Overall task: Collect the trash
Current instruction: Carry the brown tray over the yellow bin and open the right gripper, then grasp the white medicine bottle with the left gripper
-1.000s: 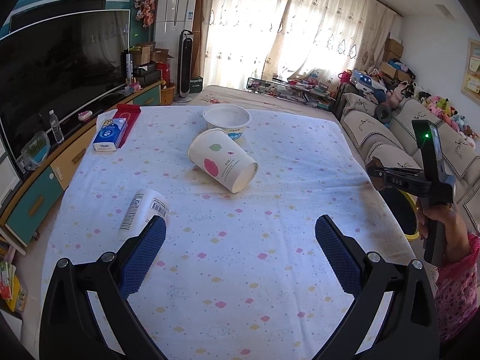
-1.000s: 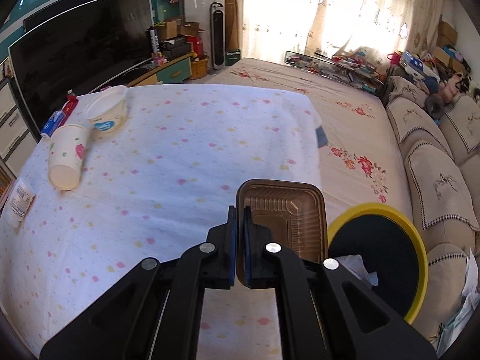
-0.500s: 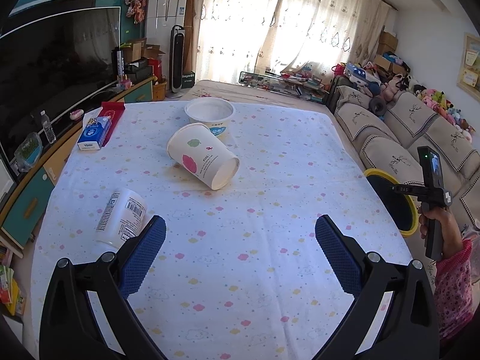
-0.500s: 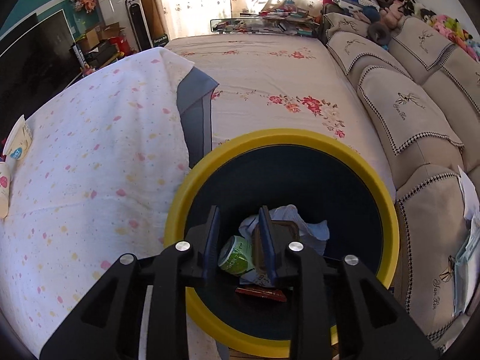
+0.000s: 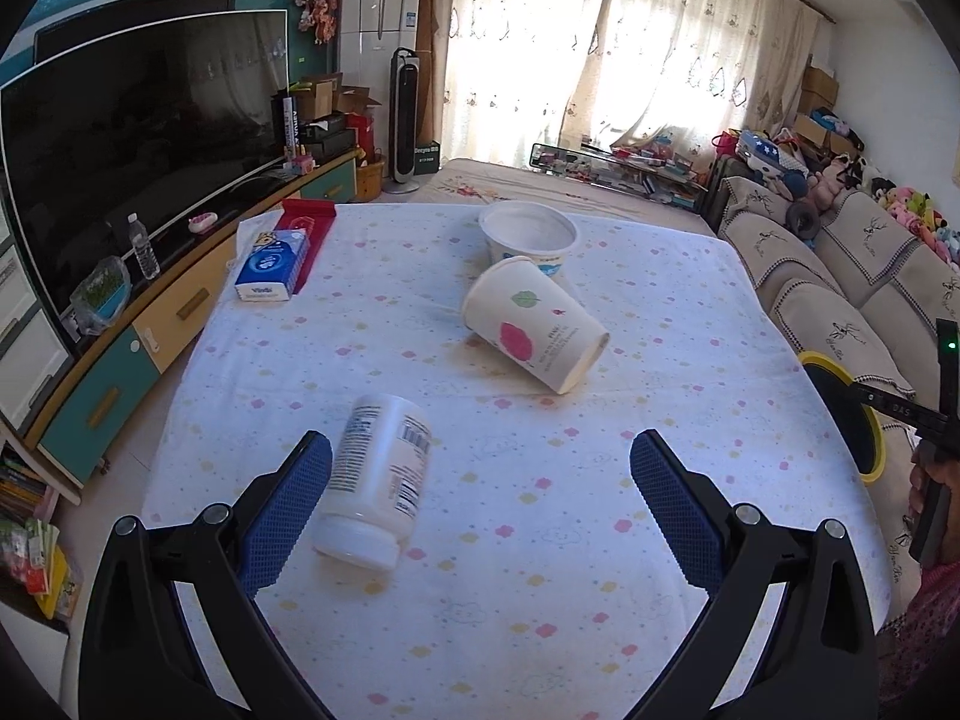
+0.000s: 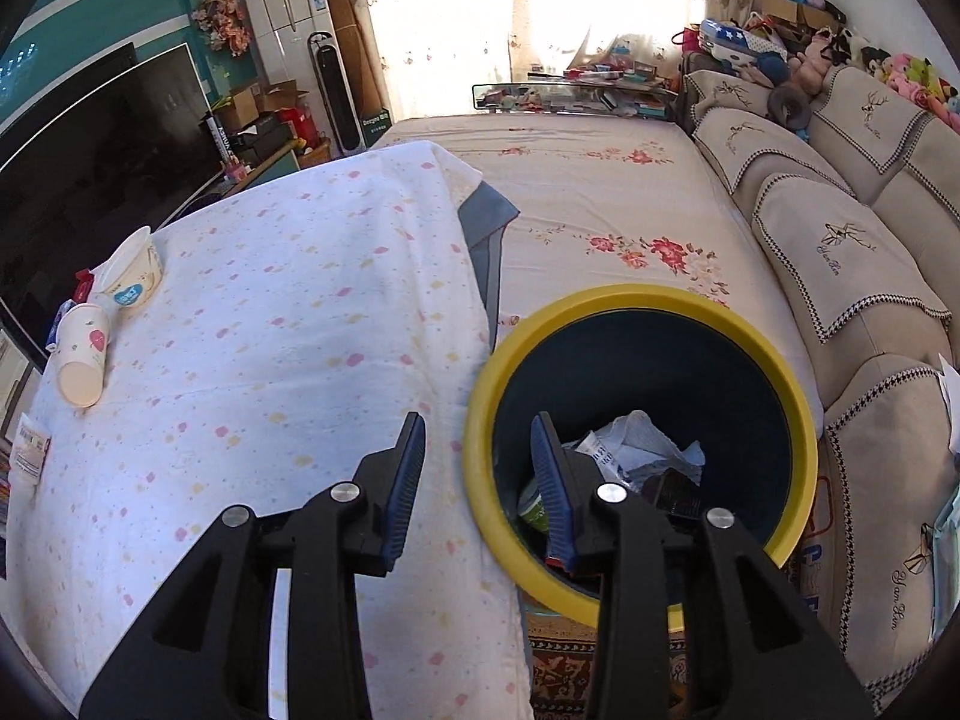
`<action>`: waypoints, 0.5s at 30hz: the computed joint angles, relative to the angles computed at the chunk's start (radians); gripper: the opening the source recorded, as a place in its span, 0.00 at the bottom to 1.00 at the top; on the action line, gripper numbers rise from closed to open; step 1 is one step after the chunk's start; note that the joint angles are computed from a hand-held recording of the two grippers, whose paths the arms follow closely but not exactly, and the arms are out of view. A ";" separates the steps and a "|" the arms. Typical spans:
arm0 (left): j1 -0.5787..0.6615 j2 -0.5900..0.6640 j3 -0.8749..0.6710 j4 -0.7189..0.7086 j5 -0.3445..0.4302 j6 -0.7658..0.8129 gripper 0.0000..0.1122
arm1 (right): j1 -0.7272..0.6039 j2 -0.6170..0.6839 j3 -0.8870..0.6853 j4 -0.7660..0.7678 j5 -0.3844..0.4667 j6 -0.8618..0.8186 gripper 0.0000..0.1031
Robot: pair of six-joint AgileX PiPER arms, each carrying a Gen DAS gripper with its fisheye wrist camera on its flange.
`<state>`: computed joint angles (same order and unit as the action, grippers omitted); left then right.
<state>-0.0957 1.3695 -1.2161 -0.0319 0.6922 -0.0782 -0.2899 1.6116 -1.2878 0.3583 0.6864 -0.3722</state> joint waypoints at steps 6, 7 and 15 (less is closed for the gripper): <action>0.095 0.098 -0.063 -0.064 0.032 0.118 0.87 | 0.044 -0.019 -0.001 -0.018 0.003 0.026 0.37; 0.104 0.119 -0.075 -0.067 0.042 0.127 0.87 | 0.047 -0.019 -0.001 -0.019 0.005 0.026 0.37; 0.124 0.227 -0.111 -0.059 0.048 0.145 0.87 | 0.065 -0.011 0.000 -0.032 0.007 0.038 0.37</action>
